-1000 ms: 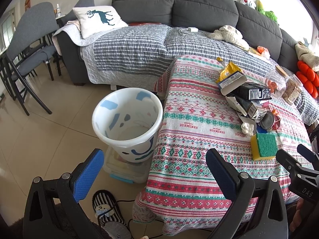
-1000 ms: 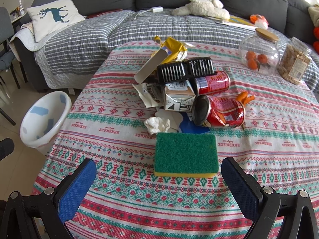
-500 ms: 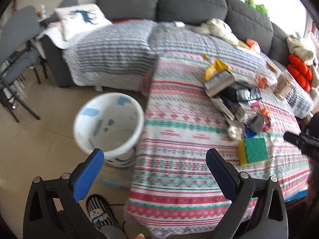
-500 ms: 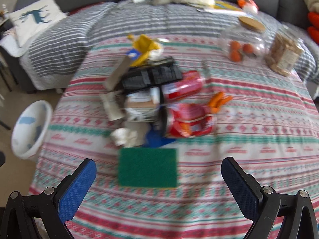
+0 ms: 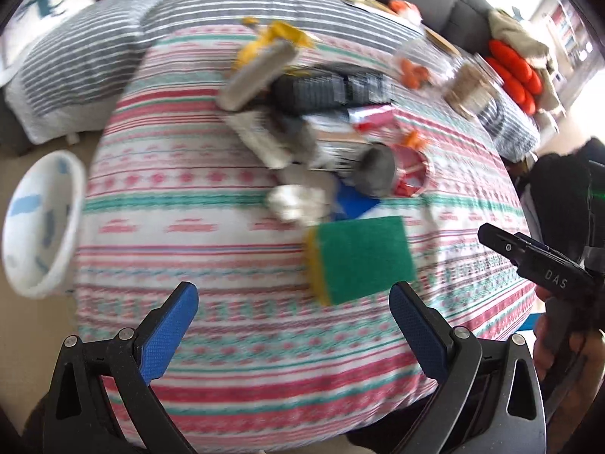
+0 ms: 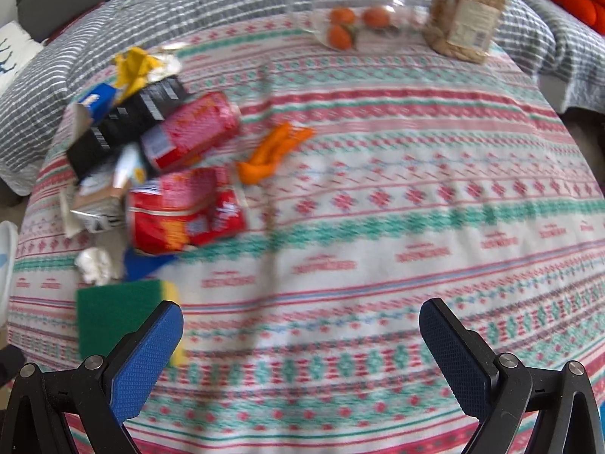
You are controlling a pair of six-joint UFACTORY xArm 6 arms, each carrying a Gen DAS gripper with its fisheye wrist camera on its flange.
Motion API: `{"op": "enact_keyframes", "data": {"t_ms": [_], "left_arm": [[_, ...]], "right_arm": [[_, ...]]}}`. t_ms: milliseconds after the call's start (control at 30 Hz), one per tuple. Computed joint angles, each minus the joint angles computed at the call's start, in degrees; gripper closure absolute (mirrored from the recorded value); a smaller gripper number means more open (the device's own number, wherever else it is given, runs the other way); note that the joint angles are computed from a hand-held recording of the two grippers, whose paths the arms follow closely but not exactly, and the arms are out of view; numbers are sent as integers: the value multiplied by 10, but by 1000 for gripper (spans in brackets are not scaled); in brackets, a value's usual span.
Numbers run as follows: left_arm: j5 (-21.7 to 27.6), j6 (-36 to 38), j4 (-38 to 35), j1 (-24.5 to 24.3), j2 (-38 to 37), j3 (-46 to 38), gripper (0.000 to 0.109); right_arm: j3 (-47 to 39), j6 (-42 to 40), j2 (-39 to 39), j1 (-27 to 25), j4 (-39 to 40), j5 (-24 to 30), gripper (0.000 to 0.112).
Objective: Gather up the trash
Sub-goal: 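Grasp the green-yellow sponge with the left gripper, then carry the sponge toward the white bucket while the right gripper grasps a red can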
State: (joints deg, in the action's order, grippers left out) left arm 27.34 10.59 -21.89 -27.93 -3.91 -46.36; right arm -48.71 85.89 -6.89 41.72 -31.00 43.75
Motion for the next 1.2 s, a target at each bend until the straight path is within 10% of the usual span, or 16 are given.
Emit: {"op": "enact_keyframes", "data": {"t_ms": [533,800,1200], "left_arm": [[-68,-238,235,-73,119,-61,18],[-95,-91,87,-49,60,-21,20],[-100,-62,64,53,0,10,21]], "right_arm": [[114,10,-109,-32,13,27,10],[85,-12,-78,-42,14,-2,10],[-61,-124,93,-51,107,-118,10]]}}
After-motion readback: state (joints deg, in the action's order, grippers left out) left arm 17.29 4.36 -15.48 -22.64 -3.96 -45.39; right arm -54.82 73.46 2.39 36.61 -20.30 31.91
